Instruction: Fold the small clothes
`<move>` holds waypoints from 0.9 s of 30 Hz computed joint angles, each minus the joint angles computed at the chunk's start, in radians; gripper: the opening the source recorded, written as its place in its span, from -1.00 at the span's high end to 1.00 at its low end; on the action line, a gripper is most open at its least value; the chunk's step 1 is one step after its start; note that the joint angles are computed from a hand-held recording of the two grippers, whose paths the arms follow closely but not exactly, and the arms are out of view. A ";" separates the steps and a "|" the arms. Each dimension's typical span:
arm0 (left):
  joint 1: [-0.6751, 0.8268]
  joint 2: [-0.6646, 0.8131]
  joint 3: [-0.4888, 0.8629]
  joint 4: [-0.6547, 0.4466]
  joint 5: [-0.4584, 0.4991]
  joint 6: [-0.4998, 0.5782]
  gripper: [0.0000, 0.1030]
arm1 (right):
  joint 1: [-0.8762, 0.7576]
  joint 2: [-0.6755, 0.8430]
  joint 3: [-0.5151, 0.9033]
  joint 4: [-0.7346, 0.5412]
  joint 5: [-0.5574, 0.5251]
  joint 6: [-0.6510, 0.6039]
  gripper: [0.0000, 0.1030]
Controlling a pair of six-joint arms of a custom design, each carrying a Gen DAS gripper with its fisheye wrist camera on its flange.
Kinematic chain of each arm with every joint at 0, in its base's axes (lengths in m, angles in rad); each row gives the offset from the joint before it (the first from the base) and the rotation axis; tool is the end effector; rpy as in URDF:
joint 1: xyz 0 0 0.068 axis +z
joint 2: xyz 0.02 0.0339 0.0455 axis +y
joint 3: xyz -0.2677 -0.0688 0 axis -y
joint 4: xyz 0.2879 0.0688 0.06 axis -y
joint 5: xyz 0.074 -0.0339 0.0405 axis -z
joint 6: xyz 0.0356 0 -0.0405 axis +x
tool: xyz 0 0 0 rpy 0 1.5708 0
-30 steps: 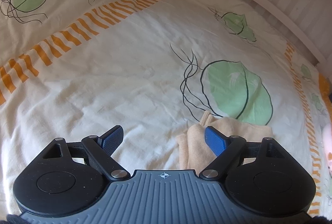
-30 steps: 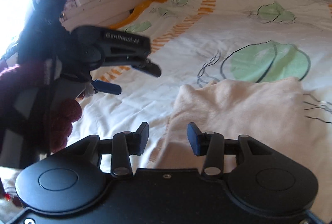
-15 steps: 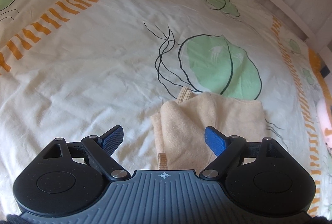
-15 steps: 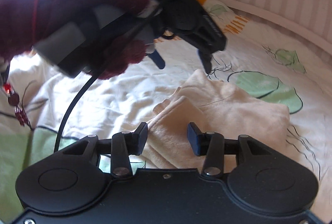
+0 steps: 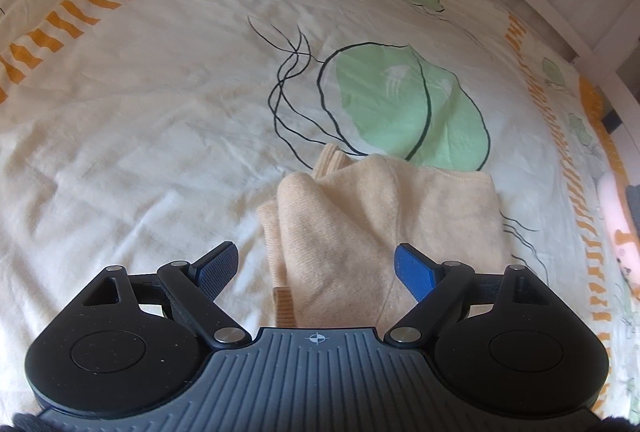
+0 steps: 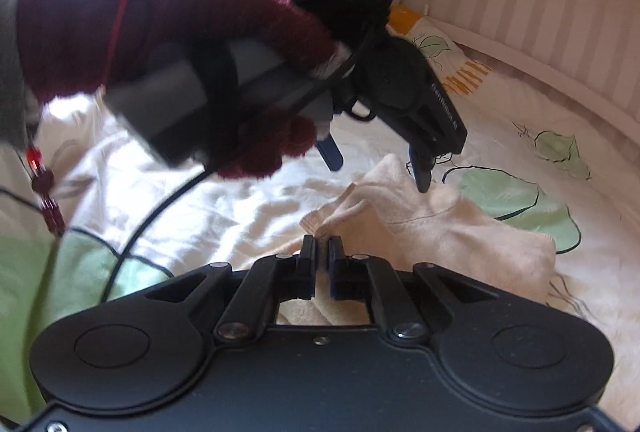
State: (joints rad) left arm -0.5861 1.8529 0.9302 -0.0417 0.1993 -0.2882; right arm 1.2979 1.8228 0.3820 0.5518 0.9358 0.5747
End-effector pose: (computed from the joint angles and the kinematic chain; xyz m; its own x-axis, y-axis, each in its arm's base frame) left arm 0.3112 -0.2151 0.0878 -0.8372 0.2214 -0.5002 0.4154 0.8523 -0.3180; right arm 0.0932 0.2268 0.0212 -0.4118 -0.2751 -0.8687 -0.2509 0.9507 -0.1821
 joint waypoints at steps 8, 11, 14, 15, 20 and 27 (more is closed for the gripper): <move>0.003 0.083 0.026 0.051 0.092 -0.028 -0.56 | 0.030 0.032 0.006 0.034 -0.052 0.013 0.79; 0.006 0.096 0.013 0.105 0.096 -0.015 0.07 | 0.020 0.050 0.005 0.065 -0.066 0.012 0.78; 0.002 0.066 -0.023 0.166 0.051 -0.004 0.64 | 0.013 0.048 -0.007 0.096 -0.066 0.014 0.79; 0.005 0.052 -0.038 0.192 0.055 -0.006 0.64 | 0.015 0.046 -0.010 0.106 -0.061 0.014 0.78; 0.008 0.015 -0.065 0.226 0.042 0.005 0.64 | 0.011 0.043 -0.026 0.166 -0.051 0.022 0.78; 0.031 0.087 0.003 0.132 0.166 -0.005 -0.51 | 0.007 0.036 -0.047 0.174 -0.066 0.046 0.78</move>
State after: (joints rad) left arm -0.5551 1.9401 0.9336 0.0903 0.3654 -0.2928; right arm 1.3052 1.8584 0.3347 0.7258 0.8701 0.6208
